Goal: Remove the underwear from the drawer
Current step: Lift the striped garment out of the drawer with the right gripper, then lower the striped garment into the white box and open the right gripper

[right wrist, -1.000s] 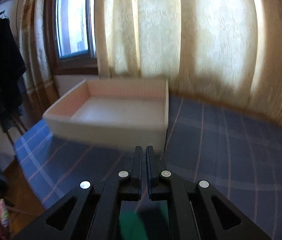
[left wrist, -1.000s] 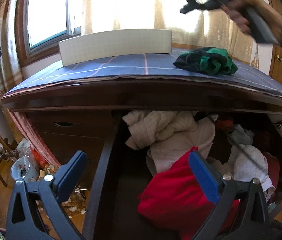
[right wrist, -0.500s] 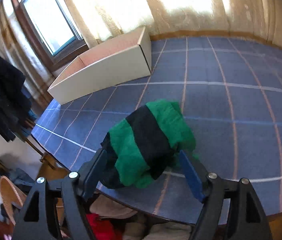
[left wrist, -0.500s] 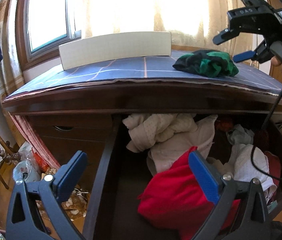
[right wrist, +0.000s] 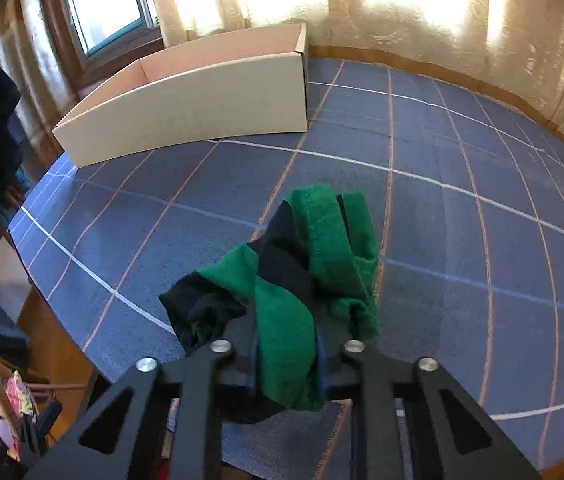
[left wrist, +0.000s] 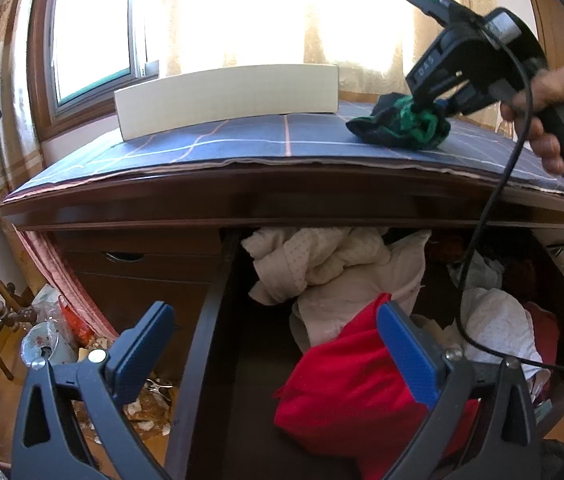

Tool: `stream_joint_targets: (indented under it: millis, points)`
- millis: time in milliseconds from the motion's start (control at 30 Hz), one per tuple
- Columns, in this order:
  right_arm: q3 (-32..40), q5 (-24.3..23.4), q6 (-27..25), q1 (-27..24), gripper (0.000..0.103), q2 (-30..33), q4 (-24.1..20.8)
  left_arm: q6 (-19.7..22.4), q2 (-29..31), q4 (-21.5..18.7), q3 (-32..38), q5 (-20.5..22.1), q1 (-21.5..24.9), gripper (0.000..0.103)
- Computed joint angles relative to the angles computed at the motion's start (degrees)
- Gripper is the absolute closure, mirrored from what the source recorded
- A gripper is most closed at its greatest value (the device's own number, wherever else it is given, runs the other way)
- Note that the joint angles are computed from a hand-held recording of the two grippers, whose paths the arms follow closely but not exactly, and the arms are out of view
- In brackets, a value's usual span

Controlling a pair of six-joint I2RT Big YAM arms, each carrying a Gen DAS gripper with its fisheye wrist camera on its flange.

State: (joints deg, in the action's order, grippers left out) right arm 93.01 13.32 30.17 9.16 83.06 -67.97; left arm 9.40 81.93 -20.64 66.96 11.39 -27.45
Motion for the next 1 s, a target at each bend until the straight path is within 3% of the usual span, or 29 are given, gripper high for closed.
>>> stream_joint_targets:
  millis: [233, 467, 567, 667, 700, 767, 800, 867, 1000]
  points:
    - [9.0, 3.5, -7.8, -0.2, 0.084, 1.3, 6.7, -0.3, 0.6, -1.0, 0.8, 0.9, 0.2, 0.0]
    - [32.8, 4.6, -16.4, -4.3, 0.084, 18.4, 9.2, -0.6, 1.2, -3.1, 2.0, 0.2, 0.1, 0.0]
    - [42.1, 1.7, -16.7, -6.5, 0.084, 27.0, 5.9, -0.9, 1.5, -3.8, 2.3, -0.4, 0.0, 0.0]
    - [45.2, -2.7, -12.4, -8.5, 0.084, 32.1, 3.4, -0.7, 1.7, -4.3, 2.5, -1.0, -0.1, 0.0]
    - [45.0, -2.9, -11.5, -8.9, 0.083, 32.9, 3.2, -0.6, 1.8, -4.5, 2.7, -1.3, -0.2, 0.0]
    - [44.7, 0.5, -14.7, -8.6, 0.083, 33.3, 3.4, -0.1, 1.8, -4.7, 2.9, -1.7, -0.4, 0.0]
    - [47.1, 1.5, -16.3, -8.4, 0.083, 34.6, 1.0, 0.0, 1.9, -4.7, 2.9, -1.8, -0.4, 0.0]
    - [56.8, 3.4, -19.6, -7.9, 0.083, 39.5, -8.1, 0.0, 2.1, -4.7, 3.2, -2.5, -0.6, 0.0]
    - [67.6, 3.8, -18.3, -8.1, 0.083, 44.4, -20.3, -0.5, 2.0, -4.5, 3.1, -3.2, -0.8, 0.0]
